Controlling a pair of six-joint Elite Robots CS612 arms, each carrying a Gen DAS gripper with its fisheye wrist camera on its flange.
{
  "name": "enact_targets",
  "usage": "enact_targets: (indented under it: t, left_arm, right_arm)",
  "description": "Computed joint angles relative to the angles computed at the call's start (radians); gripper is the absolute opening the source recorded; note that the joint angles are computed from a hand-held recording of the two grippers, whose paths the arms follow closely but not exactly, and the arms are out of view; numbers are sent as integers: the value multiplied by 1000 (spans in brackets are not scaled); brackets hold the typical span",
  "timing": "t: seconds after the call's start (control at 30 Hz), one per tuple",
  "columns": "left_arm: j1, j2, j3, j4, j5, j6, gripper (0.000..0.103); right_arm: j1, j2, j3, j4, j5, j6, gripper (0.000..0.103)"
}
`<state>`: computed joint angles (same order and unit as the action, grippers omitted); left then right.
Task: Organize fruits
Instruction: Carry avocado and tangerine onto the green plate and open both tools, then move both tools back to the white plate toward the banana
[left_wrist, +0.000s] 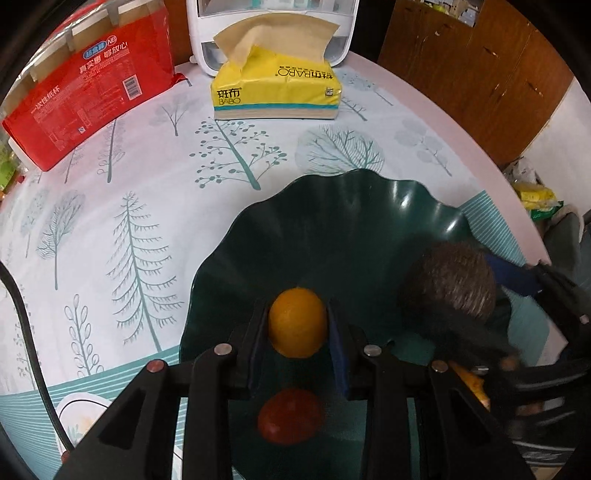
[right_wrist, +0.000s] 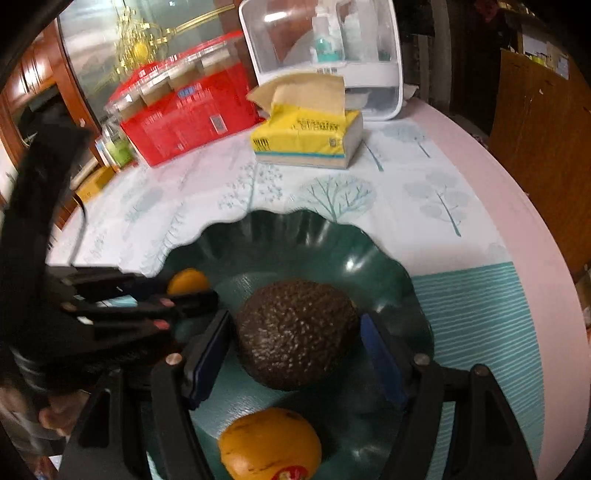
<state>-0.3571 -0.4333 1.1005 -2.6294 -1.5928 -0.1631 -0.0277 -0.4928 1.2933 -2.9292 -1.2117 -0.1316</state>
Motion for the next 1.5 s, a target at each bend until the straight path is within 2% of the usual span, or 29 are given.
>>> enact_targets:
  t: [0.1,0.13,0.23,0.57,0.83,0.97,1.13,1.3,1.5]
  left_arm:
    - [-4,-8,17,-28,26,2,68]
    - [-6,-11,25,-42,36,1,73]
    - [-9,-25,49,-69,61,11,74]
    - [-6,-57,105,-78,83,-17,77]
    - [-11,-125,210,-133,122,-41,77]
    - [-10,-171,279,-188,120,-60,77]
    - [-12,-237,374,-262,139,-79,77]
    - [-11,-309,477,-344,192,-88,77]
    - [-4,-399,603,-442,265,-113,80]
  right_arm:
    - [-12,-2,11,-33,47,31,73]
    - [-13,-2,11,-36,53,36,73]
    - [-16,-4,17,-52,64,42,73]
    - [-8,-6,27,-73,47,34,73]
    - [15,-39,72,-103,-52,73,73]
    - [22,-72,111,-108,-65,94,73]
    - [35,-131,179,-170,-122,84,73]
    - [49,-201,251,-221,-153,70,73]
    - [72,-268,322,-287,-149,42,73]
